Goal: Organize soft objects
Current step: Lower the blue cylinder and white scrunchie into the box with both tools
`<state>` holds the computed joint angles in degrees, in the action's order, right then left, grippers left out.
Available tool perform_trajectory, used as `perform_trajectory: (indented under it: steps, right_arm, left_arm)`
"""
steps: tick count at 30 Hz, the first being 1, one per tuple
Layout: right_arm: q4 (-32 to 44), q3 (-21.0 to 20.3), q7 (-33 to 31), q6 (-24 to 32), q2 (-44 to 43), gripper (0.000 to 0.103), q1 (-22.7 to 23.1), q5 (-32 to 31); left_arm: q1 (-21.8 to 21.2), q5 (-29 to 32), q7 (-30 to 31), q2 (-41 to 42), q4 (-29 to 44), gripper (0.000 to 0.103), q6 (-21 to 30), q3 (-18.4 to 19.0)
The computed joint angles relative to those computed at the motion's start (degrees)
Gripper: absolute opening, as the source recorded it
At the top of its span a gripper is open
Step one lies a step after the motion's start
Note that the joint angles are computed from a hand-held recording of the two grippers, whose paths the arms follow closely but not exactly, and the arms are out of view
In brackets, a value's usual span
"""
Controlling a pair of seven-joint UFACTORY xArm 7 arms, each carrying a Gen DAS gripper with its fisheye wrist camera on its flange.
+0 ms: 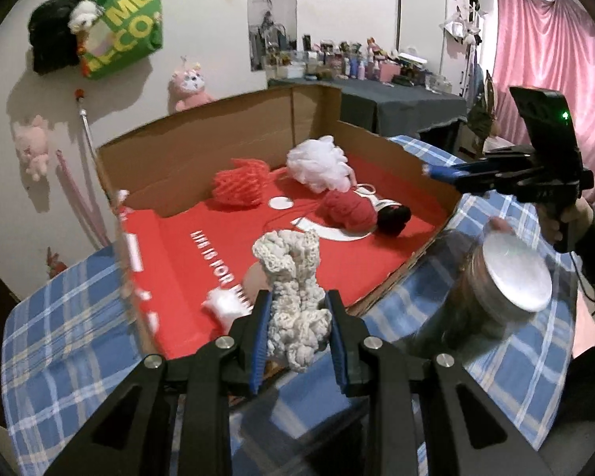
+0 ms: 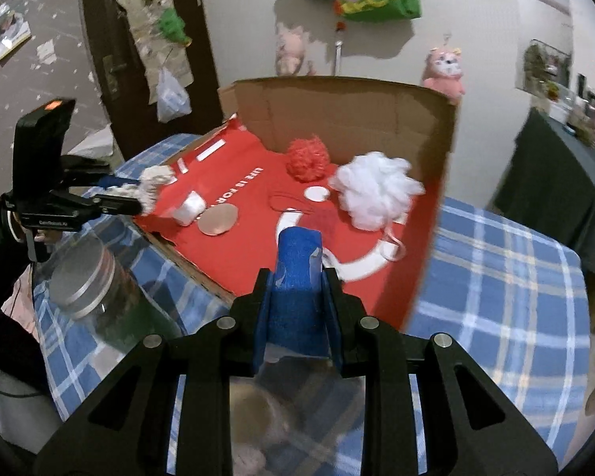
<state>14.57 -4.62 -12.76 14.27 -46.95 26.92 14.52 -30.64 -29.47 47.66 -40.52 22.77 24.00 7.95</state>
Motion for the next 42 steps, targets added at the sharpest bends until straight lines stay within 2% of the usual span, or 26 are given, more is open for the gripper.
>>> perform_trajectory:
  steps: [5, 9, 16, 21, 28, 38, 42]
  right_arm:
    - [8.23, -0.12, -1.86, 2.49, 10.51, 0.024, 3.01, 0.59]
    - [13.78, 1.46, -3.23, 5.64, 17.03, 0.024, 2.24, 1.90]
    - [22.60, 6.18, -3.48, 11.57, 26.73, 0.024, -2.64, 2.53]
    - [29.14, 9.04, -2.84, 15.34, 33.92, 0.024, -5.48, 1.76]
    - [36.15, 12.80, 3.61, 17.22, 41.82, 0.024, -8.71, -6.68]
    - [43.50, 12.81, 14.56, 19.22, 48.53, 0.024, -10.23, -17.57]
    - [45.59, 12.43, 16.78, 19.44, 50.63, 0.024, -10.34, -19.67]
  left_arm:
    - [-0.12, 0.17, -3.39, 7.32, 5.93, 0.029, 3.14, -3.11]
    - [2.24, 1.42, -6.91, 13.36, 10.75, 0.029, 6.42, -6.74]
    - [6.66, 5.58, -12.13, 20.71, 16.67, 0.029, 7.29, -11.24]
    - [9.74, 9.46, -16.00, 26.44, 21.17, 0.029, 7.37, -12.61]
    - [13.25, 15.32, -21.98, 33.83, 26.40, 0.029, 8.16, -14.27]
    - [15.30, 19.26, -26.25, 37.73, 29.96, 0.030, 8.46, -14.79]
    - [15.79, 19.57, -27.19, 38.50, 30.95, 0.031, 8.73, -14.75]
